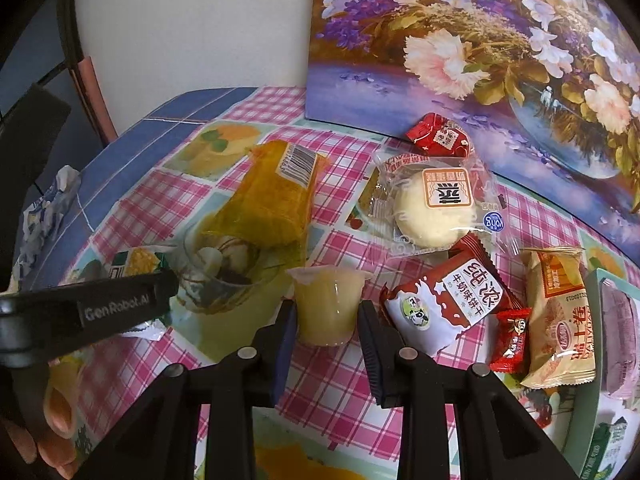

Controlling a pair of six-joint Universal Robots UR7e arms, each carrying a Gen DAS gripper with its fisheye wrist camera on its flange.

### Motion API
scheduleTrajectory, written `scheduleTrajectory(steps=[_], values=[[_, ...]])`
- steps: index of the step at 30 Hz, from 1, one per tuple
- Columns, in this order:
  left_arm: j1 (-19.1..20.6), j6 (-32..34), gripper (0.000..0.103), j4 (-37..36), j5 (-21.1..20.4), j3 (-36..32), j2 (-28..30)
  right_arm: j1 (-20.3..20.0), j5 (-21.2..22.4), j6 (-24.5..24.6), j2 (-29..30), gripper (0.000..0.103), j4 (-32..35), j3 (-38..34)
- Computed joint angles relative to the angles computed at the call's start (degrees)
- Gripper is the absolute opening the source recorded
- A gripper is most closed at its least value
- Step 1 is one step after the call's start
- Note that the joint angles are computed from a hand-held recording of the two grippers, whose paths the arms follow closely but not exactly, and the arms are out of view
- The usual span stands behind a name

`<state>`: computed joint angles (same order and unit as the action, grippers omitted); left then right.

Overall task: Organize snacks
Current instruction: 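Hold the cracker bag with the left gripper while the right grasps the yellow jelly cup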

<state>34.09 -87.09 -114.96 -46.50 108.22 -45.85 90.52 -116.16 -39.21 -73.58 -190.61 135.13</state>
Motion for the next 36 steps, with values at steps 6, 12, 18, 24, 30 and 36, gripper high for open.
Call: scheduleTrajectory(steps=[6, 12, 18, 24, 30, 36], values=[[0.04, 0.2, 0.054, 0.1, 0.31, -0.37, 0.51, -0.37, 0.27, 0.19, 0.35, 0.034, 0.08, -0.39], [0.01, 0.24, 0.054, -0.48, 0.24, 0.03, 0.27, -0.94, 0.36, 1.04, 0.4, 0.034, 1.12, -0.49], [-0.37, 0.15, 0.052, -2.29, -0.03, 1.88, -1.41, -0.94, 0.78, 1.25, 0.19, 0.033, 1.25, -0.3], [-0.26, 0.74, 0.051, -4.19, -0.15, 2.31, -1.79, -0.84, 1.05, 1.97, -0.49, 0.032, 2.04, -0.19], [-1.04, -0.75, 0.051, -2.6, 0.6, 1.99, -2.28, -0.29, 1.75, 2.21, -1.95, 0.032, 3.6, -0.12], [-1.64, -1.63, 0.051, -0.68, 1.49, 1.35, -2.58, -0.4, 1.94, 2.65, -2.3, 0.032, 4.65, -0.25]])
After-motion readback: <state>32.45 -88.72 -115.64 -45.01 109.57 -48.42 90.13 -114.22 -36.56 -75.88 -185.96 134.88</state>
